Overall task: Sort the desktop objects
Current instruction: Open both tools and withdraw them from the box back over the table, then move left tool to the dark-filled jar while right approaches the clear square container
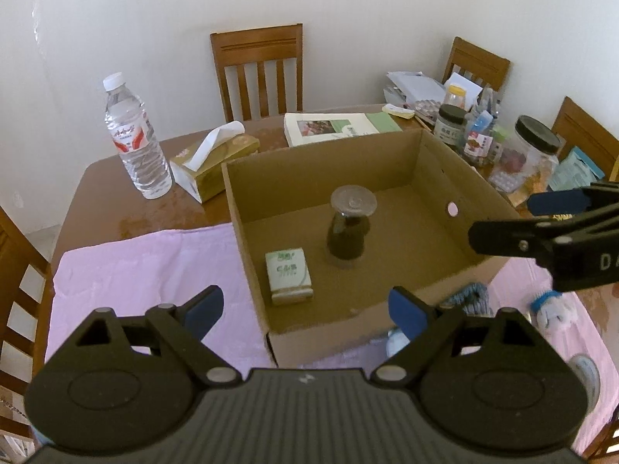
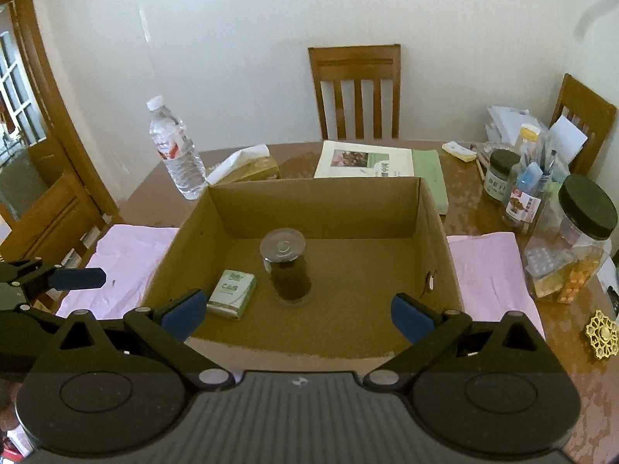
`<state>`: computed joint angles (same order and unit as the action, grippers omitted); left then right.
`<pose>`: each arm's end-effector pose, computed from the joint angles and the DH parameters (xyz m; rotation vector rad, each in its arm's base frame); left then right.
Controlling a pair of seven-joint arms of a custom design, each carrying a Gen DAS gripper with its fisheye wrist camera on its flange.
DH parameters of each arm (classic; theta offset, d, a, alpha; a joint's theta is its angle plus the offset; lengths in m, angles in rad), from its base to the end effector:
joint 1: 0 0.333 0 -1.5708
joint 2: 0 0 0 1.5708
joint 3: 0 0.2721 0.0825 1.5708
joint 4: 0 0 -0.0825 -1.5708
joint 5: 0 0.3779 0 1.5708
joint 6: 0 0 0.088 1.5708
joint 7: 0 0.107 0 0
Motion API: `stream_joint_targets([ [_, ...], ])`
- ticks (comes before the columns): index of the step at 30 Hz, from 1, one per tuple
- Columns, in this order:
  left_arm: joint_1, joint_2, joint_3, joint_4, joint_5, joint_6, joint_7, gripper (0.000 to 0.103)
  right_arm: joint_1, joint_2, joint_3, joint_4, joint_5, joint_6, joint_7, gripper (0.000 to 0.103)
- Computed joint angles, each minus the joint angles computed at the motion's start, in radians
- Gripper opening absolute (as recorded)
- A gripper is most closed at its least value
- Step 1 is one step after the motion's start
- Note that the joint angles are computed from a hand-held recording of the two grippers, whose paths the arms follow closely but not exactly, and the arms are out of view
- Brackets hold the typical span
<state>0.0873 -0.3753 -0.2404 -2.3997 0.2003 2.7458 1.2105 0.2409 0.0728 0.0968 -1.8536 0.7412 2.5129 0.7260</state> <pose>0.4833 -0.0890 0.4959 -1.8089 1.7481 -0.6446 0.5842 0.1978 0.5019 -2.1170 0.9864 -0.2132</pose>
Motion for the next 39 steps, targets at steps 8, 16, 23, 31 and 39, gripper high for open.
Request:
stream_joint_targets([
  [8, -0.053, -0.112, 0.046, -0.123, -0.102, 0.011, 0.126, 0.092, -0.016, -0.068, -0.031, -0.086, 0.086, -0.139, -0.153, 0.103],
  [16, -0.076, -0.200, 0.074, -0.217, -0.213, -0.026, 0.240, 0.092, 0.011, -0.173, -0.067, -0.226, 0.084, -0.196, -0.270, 0.103],
  [23, -0.094, -0.251, 0.093, -0.272, -0.273, -0.053, 0.322, 0.093, 0.042, -0.243, -0.088, -0.334, 0.059, -0.179, -0.255, 0.103],
  [31, -0.126, -0.254, 0.119, -0.315, -0.347, -0.048, 0.449, 0.092, 0.076, -0.321, -0.119, -0.440, 0.043, -0.174, -0.271, 0.103],
  [39, -0.170, -0.184, 0.154, -0.288, -0.425, 0.012, 0.587, 0.092, 0.111, -0.381, -0.142, -0.533, 0.003, -0.126, -0.316, 0.103],
])
